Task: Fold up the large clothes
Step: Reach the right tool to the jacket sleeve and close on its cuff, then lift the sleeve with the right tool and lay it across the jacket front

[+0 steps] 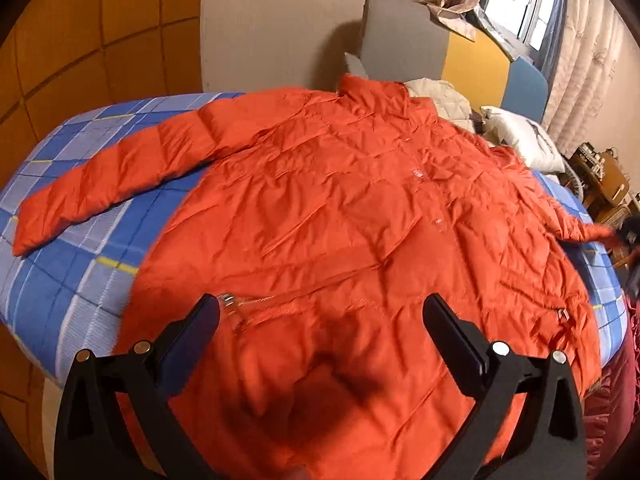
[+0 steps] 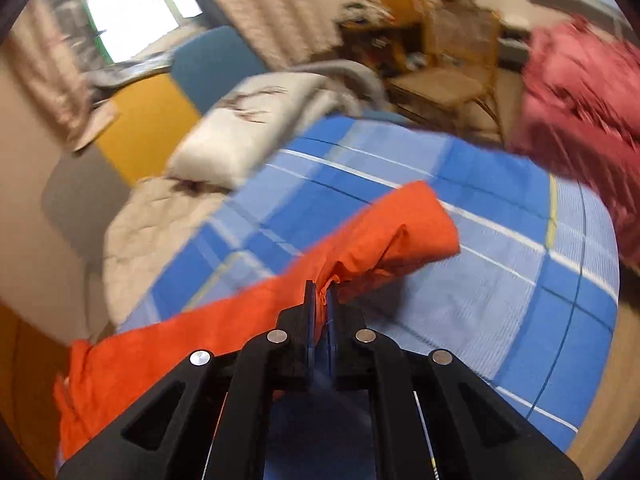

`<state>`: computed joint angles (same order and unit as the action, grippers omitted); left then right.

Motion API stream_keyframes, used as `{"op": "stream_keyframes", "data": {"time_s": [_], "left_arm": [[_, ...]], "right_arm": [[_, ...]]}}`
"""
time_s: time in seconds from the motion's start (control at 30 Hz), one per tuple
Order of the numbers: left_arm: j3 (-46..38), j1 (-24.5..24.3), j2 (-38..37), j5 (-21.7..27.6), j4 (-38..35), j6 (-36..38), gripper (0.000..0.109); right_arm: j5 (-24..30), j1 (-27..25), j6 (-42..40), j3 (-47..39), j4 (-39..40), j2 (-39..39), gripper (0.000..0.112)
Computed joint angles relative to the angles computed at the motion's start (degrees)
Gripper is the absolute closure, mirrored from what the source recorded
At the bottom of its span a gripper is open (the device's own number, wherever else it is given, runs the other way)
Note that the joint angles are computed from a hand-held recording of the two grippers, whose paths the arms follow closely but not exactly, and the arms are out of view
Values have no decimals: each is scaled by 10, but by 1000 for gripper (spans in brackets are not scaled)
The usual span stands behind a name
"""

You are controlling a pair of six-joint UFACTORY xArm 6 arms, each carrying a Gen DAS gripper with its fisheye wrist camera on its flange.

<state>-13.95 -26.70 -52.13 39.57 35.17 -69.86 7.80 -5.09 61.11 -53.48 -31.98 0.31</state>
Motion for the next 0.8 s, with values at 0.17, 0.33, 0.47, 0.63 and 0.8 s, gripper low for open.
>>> {"op": "stream_keyframes", "data": {"time_s": [0.17, 0.33, 0.47, 0.63, 0.8], "left_arm": [[29, 18, -59, 6, -18, 13, 7], [45, 53, -89, -4, -24, 26, 7], [57, 100, -92, -56, -62, 74, 7], [47, 159, -46, -113, -114, 145, 7], [27, 205, 24, -193, -174, 202, 8]], "right_arm": [[21, 94, -89, -74, 23, 26, 108], [48, 191, -193, -159, 71, 86, 108], [70, 268, -271, -228, 114, 147, 108], [88, 335, -352, -283, 167, 207, 108], [104, 389, -448, -334, 252, 258, 108]]}}
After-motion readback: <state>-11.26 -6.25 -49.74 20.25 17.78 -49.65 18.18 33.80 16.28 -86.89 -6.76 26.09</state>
